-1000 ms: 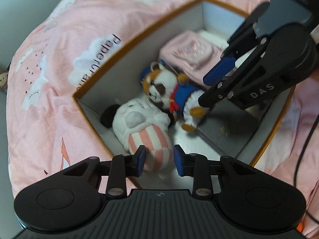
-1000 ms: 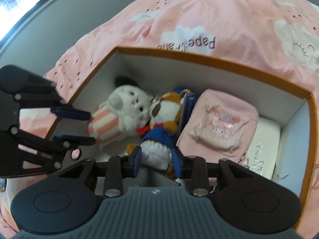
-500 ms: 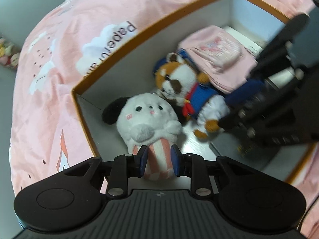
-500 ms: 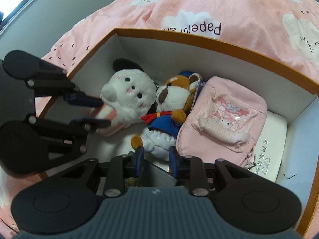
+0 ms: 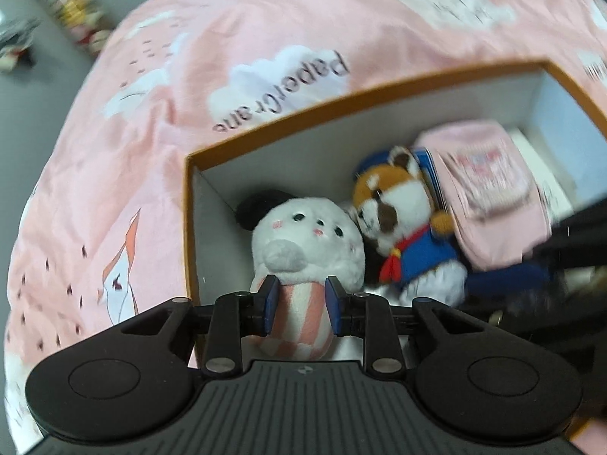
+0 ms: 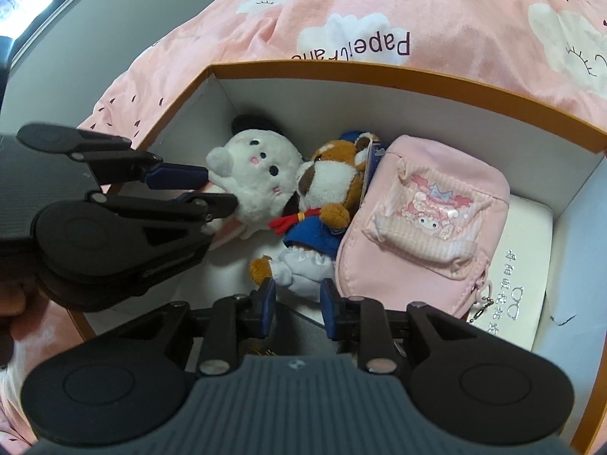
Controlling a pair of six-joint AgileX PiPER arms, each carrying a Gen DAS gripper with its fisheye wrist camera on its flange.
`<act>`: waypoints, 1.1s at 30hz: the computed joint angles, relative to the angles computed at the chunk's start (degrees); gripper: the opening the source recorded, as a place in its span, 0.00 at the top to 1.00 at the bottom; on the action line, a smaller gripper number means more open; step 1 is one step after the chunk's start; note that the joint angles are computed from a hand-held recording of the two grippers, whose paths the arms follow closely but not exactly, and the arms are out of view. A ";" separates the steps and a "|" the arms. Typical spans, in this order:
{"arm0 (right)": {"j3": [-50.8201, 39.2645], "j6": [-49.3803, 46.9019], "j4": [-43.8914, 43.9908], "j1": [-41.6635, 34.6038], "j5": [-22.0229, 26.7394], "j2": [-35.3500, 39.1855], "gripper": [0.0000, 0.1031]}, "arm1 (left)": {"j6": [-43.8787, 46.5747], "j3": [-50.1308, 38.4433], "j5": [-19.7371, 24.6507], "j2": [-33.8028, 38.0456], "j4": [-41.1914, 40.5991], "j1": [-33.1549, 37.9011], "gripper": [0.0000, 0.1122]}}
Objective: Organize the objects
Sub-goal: 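Lower the white bear and red panda plushes into the orange box, then open both tools and withdraw them from the orange box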
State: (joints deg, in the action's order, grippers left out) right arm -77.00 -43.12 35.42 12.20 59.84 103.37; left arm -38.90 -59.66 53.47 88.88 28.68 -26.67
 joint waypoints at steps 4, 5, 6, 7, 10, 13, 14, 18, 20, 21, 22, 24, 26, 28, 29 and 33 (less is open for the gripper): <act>0.52 0.85 0.72 -0.55 0.72 0.28 0.75 | -7.37 0.78 -2.53 -1.73 -1.35 2.21 0.72; 0.82 1.07 0.86 -0.76 0.92 0.14 0.76 | -7.22 0.58 -2.80 -1.91 -2.20 2.87 0.72; 1.01 1.06 1.00 -0.84 0.86 -0.08 0.76 | -6.45 0.22 -2.89 -1.80 -2.71 3.06 0.72; 1.32 0.83 1.15 -0.87 0.49 -0.46 0.76 | -4.78 0.30 -3.30 -2.09 -3.41 3.49 0.73; 2.10 -1.14 3.15 -1.86 0.95 -2.15 0.75 | 5.28 0.34 -4.66 -3.72 -9.24 6.72 0.74; 1.83 -3.16 5.01 -2.23 1.27 -3.25 0.75 | 12.81 1.67 -5.68 -7.05 -13.81 8.87 0.74; 1.73 -4.02 5.46 -1.94 1.20 -3.58 0.74 | 14.60 2.53 -6.61 -8.49 -13.86 9.19 0.74; 0.19 -5.13 4.15 1.27 -0.14 -3.04 0.74 | 24.25 2.46 -9.23 -11.06 -16.47 11.47 0.74; -0.87 -4.67 2.23 3.51 -1.22 -2.19 0.74 | 32.69 0.18 -8.39 -9.75 -21.14 13.62 0.74; -1.03 -5.66 2.06 3.72 -1.24 -1.86 0.74 | 34.64 -0.53 -8.30 -9.20 -21.67 13.96 0.74; -1.54 -6.23 1.76 4.54 -1.60 -1.33 0.74 | 36.04 -1.41 -7.85 -8.35 -21.47 13.98 0.74; -2.63 -7.22 0.85 5.94 -2.48 -0.12 0.74 | 40.61 -2.56 -7.18 -7.24 -23.45 14.61 0.74; -3.68 -8.16 -0.50 7.40 -3.42 0.96 0.75 | 45.08 -3.06 -6.32 -6.43 -25.68 15.04 0.74; -4.03 -9.74 -1.62 8.52 -4.81 1.59 0.76 | 47.57 -3.31 -5.96 -5.20 -26.25 14.97 0.74; -4.30 -10.14 -2.38 9.02 -5.42 1.99 0.78 | 49.00 -3.32 -5.76 -4.71 -26.95 15.23 0.74; -5.71 -12.64 -2.78 9.20 -5.26 3.88 0.84 | 51.37 -2.66 -5.39 -3.14 -26.26 14.88 0.74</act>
